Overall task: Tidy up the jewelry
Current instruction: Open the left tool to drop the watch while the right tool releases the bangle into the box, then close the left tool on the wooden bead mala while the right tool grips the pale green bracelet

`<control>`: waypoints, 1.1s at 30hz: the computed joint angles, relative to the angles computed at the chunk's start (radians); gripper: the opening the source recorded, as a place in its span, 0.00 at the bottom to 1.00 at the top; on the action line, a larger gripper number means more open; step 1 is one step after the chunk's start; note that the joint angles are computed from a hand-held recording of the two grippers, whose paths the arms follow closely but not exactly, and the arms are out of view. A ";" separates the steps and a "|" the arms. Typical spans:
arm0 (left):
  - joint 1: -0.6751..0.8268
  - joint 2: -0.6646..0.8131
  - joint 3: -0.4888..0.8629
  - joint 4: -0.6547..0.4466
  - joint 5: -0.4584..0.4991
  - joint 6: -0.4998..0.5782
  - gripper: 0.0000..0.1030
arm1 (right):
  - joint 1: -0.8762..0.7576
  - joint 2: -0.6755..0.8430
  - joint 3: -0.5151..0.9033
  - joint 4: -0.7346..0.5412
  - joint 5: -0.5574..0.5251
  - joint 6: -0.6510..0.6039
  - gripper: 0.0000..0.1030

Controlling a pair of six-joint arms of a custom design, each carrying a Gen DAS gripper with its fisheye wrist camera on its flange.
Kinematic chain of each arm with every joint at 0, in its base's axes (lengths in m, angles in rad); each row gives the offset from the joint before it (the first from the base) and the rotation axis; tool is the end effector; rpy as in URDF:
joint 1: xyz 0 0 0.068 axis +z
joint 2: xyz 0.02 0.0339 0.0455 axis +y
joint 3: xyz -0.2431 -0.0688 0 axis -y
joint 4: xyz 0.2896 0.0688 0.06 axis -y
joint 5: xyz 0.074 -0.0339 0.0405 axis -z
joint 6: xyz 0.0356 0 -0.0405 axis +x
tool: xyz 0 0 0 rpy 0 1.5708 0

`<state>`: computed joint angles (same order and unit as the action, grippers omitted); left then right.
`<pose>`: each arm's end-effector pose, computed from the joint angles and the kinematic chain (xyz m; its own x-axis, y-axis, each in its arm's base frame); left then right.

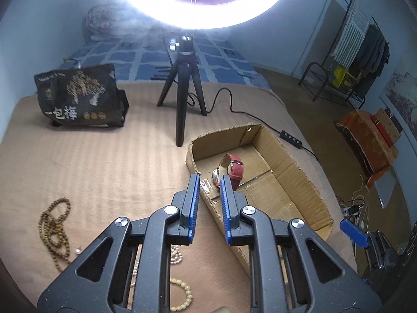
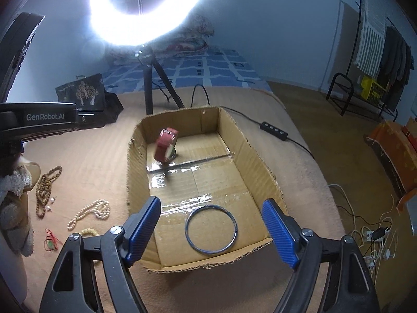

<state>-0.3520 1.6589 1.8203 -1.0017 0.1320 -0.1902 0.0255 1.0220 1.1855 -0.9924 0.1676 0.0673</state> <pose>0.3649 -0.1390 0.3800 -0.7668 0.0820 -0.6367 0.2844 0.9326 -0.2224 0.2429 0.0003 0.3468 -0.7294 0.0477 -0.6824 0.1369 0.9876 -0.0773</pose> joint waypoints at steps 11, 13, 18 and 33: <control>0.111 -0.167 -0.072 -0.036 0.014 0.101 0.14 | 0.111 -0.055 0.053 -0.062 0.071 0.047 0.80; 0.142 -0.188 -0.080 -0.046 0.027 0.117 0.14 | 0.135 -0.059 0.063 -0.073 0.089 0.056 0.80; 0.232 -0.243 -0.093 -0.071 0.063 0.159 0.17 | 0.218 -0.063 0.095 -0.099 0.143 0.090 0.80; 0.561 -0.314 -0.173 -0.118 0.228 0.338 0.52 | 0.409 -0.075 0.083 -0.108 0.228 0.156 0.89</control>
<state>0.2094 1.3448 1.6476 -1.1197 0.3604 0.1482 0.4348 0.9465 1.2687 -1.1004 0.3959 0.2233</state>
